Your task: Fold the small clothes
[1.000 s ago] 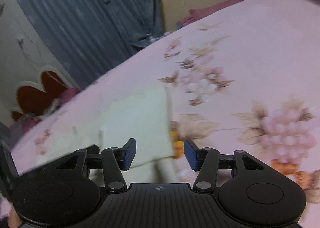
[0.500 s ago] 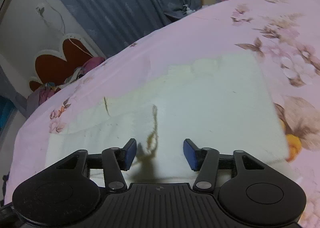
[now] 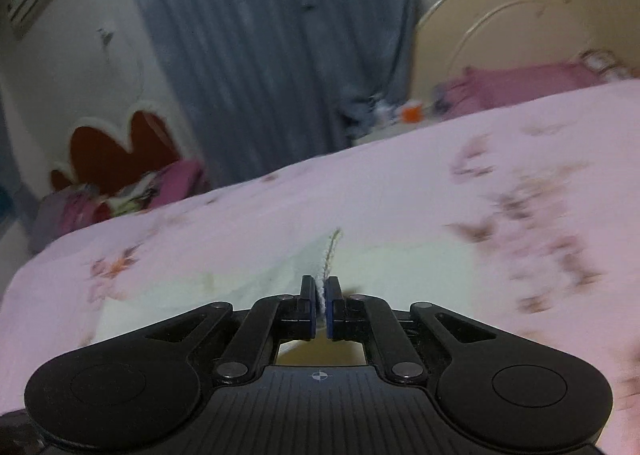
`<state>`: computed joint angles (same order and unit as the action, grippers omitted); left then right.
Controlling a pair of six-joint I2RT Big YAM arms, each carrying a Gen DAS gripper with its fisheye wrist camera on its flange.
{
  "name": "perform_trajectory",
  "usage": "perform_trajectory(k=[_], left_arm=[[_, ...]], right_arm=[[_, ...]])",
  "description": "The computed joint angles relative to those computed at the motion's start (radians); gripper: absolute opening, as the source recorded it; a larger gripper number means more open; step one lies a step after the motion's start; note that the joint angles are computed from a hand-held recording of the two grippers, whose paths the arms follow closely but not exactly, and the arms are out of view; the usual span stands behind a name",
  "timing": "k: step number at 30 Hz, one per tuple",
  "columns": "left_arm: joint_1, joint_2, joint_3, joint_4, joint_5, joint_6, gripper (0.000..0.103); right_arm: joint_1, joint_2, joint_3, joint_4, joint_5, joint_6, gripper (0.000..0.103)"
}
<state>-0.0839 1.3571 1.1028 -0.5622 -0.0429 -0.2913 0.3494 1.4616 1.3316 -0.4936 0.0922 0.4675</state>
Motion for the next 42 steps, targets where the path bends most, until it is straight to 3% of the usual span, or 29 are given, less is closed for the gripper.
perform_trajectory(k=[6, 19, 25, 28, 29, 31, 33, 35, 40, 42], left_arm=[[0.009, 0.007, 0.014, -0.018, 0.019, 0.024, 0.039], [0.011, 0.023, 0.029, -0.031, 0.026, 0.039, 0.037], [0.012, 0.035, 0.049, -0.058, 0.031, 0.064, 0.038], [0.029, 0.030, 0.051, -0.069, 0.077, 0.081, 0.040], [0.047, 0.008, 0.038, -0.063, 0.121, 0.062, 0.041], [0.062, -0.065, -0.024, 0.014, 0.153, 0.036, 0.043], [0.038, -0.097, -0.040, 0.053, 0.123, 0.067, 0.044], [0.007, -0.075, -0.027, 0.090, 0.161, 0.072, 0.046], [-0.064, 0.058, 0.052, 0.062, 0.107, 0.041, 0.047], [-0.037, 0.059, 0.016, 0.129, 0.152, 0.023, 0.046]], right_arm=[[-0.039, -0.051, -0.090, -0.015, -0.015, 0.009, 0.004], [-0.042, -0.089, -0.129, -0.025, 0.002, 0.023, 0.004], [-0.044, -0.048, -0.119, -0.056, 0.013, 0.009, 0.004], [-0.043, -0.038, -0.130, -0.041, 0.050, 0.004, 0.004], [-0.041, -0.044, -0.129, -0.052, 0.074, 0.014, 0.004], [-0.029, -0.086, -0.150, -0.042, 0.153, 0.033, 0.006], [-0.023, -0.120, -0.176, 0.004, 0.114, 0.004, 0.006], [0.001, -0.098, -0.153, -0.006, 0.081, -0.055, 0.006], [0.050, -0.012, -0.096, -0.020, -0.010, -0.097, 0.006], [0.055, -0.007, -0.101, -0.026, 0.009, -0.127, 0.006]])
